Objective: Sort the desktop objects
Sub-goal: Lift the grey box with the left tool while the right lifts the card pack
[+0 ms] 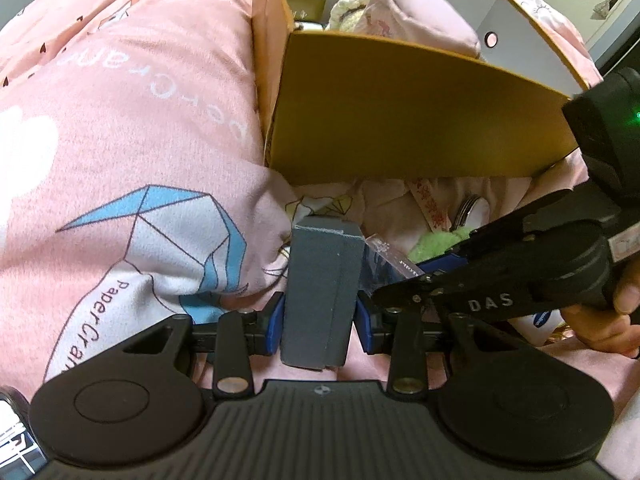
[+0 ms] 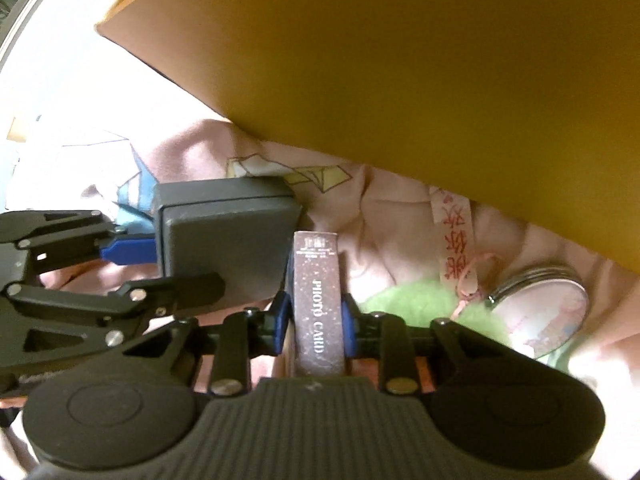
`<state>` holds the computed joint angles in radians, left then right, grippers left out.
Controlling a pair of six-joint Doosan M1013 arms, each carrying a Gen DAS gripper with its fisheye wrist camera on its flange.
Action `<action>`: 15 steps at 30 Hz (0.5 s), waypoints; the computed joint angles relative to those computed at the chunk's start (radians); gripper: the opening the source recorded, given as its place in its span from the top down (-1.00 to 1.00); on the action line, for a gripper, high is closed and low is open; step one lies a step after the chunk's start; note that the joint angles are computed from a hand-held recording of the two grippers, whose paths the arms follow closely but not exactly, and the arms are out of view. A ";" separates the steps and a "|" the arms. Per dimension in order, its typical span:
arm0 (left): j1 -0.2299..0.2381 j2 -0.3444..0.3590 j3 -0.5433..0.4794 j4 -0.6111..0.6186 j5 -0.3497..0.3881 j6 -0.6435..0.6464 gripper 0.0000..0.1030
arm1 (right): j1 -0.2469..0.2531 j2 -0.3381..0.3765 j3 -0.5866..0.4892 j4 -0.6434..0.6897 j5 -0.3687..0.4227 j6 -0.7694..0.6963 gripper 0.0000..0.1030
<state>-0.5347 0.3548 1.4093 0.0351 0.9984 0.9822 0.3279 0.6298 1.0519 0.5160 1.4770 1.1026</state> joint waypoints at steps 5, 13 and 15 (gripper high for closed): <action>0.007 -0.021 0.006 -0.037 -0.023 0.039 0.24 | -0.013 -0.043 0.039 0.012 -0.051 -0.020 0.52; 0.023 -0.057 -0.001 -0.165 -0.057 0.148 0.25 | -0.076 -0.134 0.111 0.083 -0.150 -0.058 0.52; 0.026 -0.066 -0.008 -0.197 -0.072 0.179 0.25 | -0.101 -0.155 0.119 0.113 -0.167 -0.075 0.52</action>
<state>-0.5084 0.2892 1.4014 -0.1619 0.9261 1.1610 0.2269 0.4751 1.1711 0.6295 1.3104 1.0274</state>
